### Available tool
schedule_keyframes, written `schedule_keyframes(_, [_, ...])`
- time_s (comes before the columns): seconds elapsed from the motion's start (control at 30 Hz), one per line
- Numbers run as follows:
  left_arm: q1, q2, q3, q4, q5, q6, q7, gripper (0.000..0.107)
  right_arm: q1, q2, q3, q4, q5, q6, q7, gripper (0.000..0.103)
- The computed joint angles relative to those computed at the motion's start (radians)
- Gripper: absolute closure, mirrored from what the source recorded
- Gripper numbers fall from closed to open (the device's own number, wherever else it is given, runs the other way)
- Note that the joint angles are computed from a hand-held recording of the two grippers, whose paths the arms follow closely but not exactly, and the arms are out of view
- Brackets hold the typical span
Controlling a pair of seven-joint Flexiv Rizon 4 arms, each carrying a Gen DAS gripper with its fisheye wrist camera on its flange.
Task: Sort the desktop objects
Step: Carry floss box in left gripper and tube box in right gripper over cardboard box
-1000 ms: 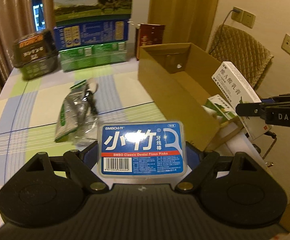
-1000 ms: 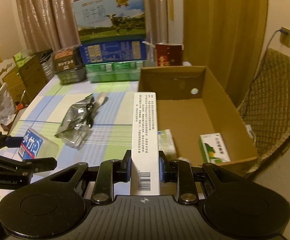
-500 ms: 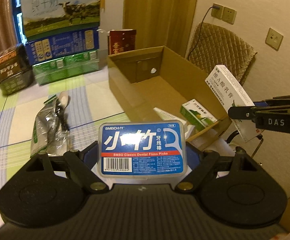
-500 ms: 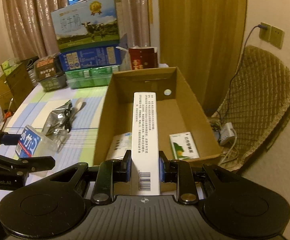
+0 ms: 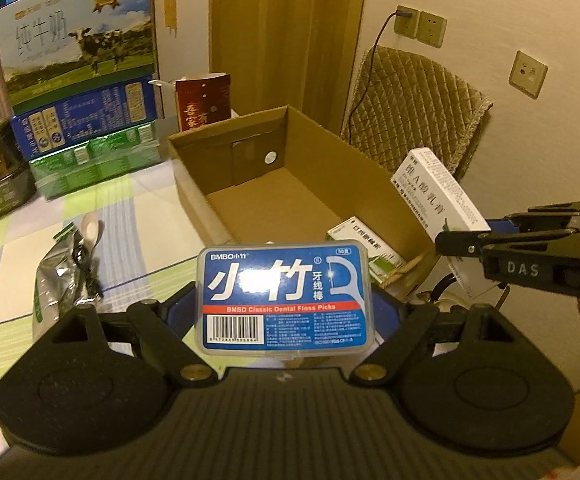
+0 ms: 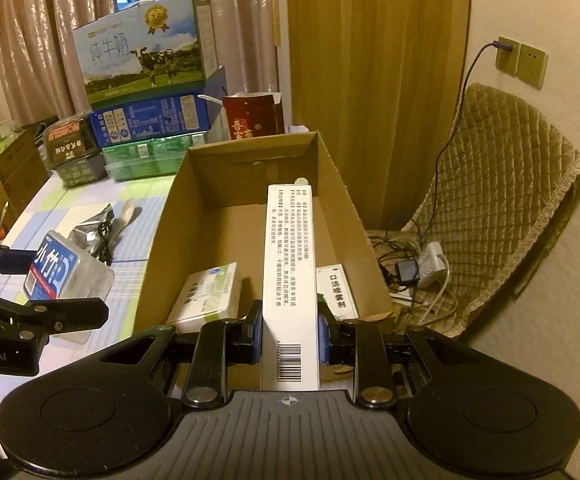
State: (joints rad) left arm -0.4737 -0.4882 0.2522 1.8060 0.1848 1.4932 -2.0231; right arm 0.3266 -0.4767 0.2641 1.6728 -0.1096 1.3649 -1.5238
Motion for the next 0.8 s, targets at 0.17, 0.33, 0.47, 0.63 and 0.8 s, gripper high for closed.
schedule_keyframes(0.17, [0.014,-0.029,-0.025,-0.048,-0.013,-0.020,0.018,0.024,-0.010,-0.028,0.008,-0.045,0.007,-0.017,-0.018,0.080])
schedule_keyframes(0.33, [0.037,-0.063,-0.057,-0.097,-0.037,-0.035,0.055,0.024,-0.014,-0.053,0.011,-0.085,0.015,-0.036,-0.035,0.080])
schedule_keyframes(0.47, [0.058,-0.092,-0.087,-0.133,-0.061,-0.047,0.096,0.024,-0.030,-0.093,0.029,-0.154,0.039,-0.074,-0.057,0.080])
schedule_keyframes(0.63, [0.073,-0.128,-0.109,-0.172,-0.092,-0.061,0.139,0.024,-0.017,-0.122,0.005,-0.198,0.043,-0.099,-0.056,0.080])
schedule_keyframes(0.8, [0.084,-0.154,-0.120,-0.197,-0.117,-0.066,0.170,0.024,-0.011,-0.147,-0.004,-0.228,0.044,-0.111,-0.055,0.080])
